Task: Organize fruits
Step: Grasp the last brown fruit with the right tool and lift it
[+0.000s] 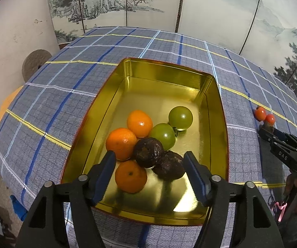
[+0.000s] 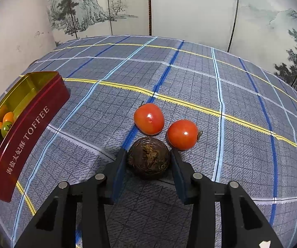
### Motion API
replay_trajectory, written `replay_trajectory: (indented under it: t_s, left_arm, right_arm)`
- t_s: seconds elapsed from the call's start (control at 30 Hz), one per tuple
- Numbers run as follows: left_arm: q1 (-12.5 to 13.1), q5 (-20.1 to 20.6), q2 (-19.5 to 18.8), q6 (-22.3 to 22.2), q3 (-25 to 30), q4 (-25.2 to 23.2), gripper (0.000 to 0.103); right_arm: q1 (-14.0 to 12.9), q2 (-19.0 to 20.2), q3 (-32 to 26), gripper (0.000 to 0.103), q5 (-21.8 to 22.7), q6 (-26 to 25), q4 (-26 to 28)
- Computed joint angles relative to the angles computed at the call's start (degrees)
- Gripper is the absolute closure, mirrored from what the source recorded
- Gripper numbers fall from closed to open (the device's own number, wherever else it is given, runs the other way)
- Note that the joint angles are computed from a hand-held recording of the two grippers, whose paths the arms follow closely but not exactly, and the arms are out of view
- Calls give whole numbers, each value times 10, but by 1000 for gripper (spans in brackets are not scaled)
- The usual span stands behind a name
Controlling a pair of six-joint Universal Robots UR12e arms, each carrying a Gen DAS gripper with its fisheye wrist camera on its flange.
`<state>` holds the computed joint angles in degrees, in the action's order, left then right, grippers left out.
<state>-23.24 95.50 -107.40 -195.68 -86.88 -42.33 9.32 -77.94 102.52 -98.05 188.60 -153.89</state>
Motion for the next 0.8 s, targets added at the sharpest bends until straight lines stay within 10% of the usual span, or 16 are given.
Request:
replay_trajectory:
  t_s: [0.8]
  left_arm:
    - [5,0,19,12,-26,27,18]
  right_arm:
    - [15,-18,10,65,24,-8,3]
